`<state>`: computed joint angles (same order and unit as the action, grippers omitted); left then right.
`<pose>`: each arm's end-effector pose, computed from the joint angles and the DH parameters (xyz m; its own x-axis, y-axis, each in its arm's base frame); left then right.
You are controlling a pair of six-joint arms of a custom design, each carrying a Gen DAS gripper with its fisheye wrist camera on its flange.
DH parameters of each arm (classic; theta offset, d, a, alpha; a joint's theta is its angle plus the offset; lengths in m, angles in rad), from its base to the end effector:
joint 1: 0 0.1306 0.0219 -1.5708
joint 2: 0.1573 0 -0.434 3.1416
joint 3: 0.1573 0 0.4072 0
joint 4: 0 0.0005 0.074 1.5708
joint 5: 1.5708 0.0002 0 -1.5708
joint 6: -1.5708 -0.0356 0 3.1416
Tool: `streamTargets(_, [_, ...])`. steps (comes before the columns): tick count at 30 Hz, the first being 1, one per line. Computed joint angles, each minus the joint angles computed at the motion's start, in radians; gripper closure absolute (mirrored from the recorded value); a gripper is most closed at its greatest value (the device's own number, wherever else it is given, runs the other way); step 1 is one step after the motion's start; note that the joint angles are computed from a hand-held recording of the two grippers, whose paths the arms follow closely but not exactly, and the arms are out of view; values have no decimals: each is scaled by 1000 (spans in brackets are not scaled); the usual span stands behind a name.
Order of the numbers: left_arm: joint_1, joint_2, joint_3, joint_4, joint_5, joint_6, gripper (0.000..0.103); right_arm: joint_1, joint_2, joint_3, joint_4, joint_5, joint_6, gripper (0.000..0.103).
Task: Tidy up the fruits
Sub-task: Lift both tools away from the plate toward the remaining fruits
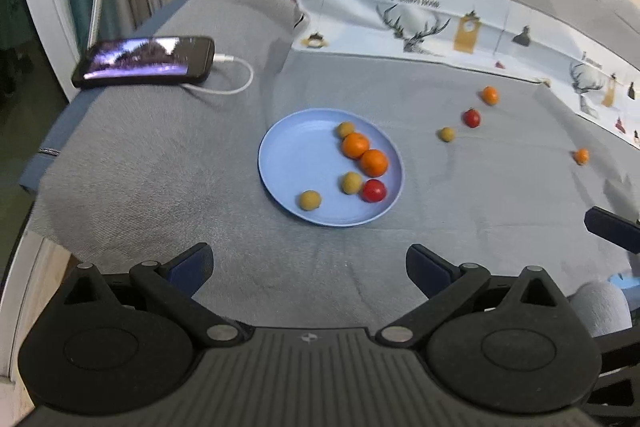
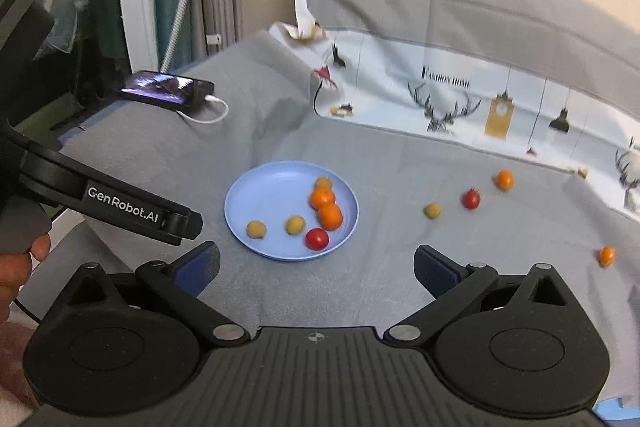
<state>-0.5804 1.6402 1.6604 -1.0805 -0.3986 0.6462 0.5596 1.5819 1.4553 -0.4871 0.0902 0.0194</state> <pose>0.4911 -0.3061 0.4684 -0.7913 -0.1447 -0.5940 -0.1625 0.9864 -0.0239 0.5002 0.3090 0.4438 -0.4789 -0.3228 -0.8164 -0.4756 0.8770 -0.0677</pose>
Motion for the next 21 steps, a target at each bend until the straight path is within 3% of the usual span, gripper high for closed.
streamTargets(8, [-60, -58, -35, 26, -81, 7, 1, 22, -99, -102, 100, 49, 13, 1])
streamTargets(21, [-106, -97, -59, 48, -143, 1, 1, 48, -164, -173, 172, 82, 38, 1])
